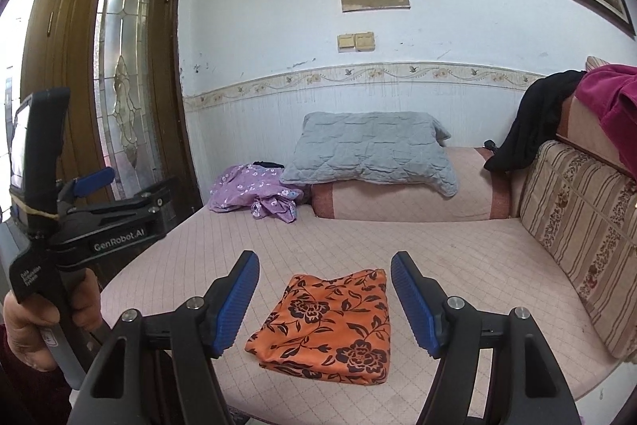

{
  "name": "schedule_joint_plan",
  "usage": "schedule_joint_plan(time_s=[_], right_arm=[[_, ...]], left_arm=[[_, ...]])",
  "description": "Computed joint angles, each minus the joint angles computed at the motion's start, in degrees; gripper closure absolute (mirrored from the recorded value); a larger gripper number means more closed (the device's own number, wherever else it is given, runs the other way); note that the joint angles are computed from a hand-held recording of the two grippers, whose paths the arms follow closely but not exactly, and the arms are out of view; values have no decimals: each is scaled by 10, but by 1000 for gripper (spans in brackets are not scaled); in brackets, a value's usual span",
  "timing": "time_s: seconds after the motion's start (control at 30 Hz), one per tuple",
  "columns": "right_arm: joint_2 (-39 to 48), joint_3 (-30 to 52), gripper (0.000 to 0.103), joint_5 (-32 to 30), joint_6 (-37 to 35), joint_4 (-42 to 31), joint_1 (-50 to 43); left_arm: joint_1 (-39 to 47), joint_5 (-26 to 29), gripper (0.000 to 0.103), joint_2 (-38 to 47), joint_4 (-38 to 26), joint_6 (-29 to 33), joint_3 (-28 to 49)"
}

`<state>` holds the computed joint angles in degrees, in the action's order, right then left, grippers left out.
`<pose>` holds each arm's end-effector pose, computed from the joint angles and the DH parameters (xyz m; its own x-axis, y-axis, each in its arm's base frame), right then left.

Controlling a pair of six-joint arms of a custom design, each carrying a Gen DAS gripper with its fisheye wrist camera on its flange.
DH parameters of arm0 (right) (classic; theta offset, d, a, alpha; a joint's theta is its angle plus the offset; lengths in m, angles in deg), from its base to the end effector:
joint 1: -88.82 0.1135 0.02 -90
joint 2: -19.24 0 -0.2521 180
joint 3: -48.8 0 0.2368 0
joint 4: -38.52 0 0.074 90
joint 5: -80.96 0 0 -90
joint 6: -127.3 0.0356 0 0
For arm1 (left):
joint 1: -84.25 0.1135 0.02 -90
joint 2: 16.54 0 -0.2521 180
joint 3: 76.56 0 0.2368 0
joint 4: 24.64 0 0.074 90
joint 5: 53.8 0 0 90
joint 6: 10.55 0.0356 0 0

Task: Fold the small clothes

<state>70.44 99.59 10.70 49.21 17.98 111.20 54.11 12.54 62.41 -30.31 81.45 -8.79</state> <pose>0.1888 0.0647 0.2698 -0.3373 0.0712 -0.9387 0.0030 0.9972 0.0746 0.2718 -0.1413 0.2841 -0.2461 0.1798 -0.9524 0.1364 0.9793 0.1497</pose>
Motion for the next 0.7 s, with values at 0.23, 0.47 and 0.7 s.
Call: schedule_joint_plan(time_s=[0.23,0.47,0.7], right_arm=[[11,4,31,17,1,-2,13],[19,11,31,29,2,-2,29],[34,15,31,24,4,-1,27]], left_arm=[[7,5,0,2,-4,-2,-1],[19,12,0,-1,-4,-3,-2],[26,17,0,1,-8,-7,-1]])
